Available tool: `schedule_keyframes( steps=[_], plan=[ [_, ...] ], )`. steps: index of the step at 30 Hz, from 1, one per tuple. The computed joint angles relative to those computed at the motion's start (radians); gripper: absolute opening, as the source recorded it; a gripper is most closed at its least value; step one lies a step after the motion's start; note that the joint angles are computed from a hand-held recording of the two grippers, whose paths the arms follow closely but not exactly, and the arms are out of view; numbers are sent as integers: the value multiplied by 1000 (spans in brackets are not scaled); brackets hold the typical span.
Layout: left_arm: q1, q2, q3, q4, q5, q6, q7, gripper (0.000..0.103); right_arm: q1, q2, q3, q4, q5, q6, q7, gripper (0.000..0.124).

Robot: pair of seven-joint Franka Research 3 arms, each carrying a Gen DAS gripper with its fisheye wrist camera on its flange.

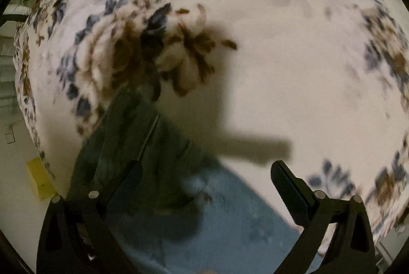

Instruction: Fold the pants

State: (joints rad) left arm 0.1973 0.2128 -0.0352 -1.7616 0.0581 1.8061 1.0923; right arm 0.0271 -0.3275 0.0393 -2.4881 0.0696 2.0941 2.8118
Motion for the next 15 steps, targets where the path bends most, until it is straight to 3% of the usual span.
schedule_keyframes(
  steps=[2, 3, 5, 8, 11, 12, 15],
  plan=[
    [-3, -6, 0, -23, 13, 7, -5, 66, -9, 41, -12, -2, 0, 26, -6, 103],
    [-5, -27, -1, -51, 22, 21, -1, 60, -12, 66, -16, 3, 0, 35, -11, 103],
    [-7, -71, -1, -104, 33, 61, 18, 37, -10, 100, -26, 7, 10, 51, -26, 101],
    [3, -164, 8, -201, -20, 136, 48, 23, -8, 143, -38, 18, 14, 90, -61, 89],
    [7, -252, 22, -277, -77, 189, 71, 19, 0, 172, -42, 44, 13, 95, -93, 48],
    [6, -274, 26, -294, -87, 201, 78, 18, 1, 174, -45, 50, 17, 98, -103, 26],
    [4, -384, 47, -350, -124, 216, 120, 16, 6, 137, -47, 24, 43, 137, -122, 11]
  ],
)
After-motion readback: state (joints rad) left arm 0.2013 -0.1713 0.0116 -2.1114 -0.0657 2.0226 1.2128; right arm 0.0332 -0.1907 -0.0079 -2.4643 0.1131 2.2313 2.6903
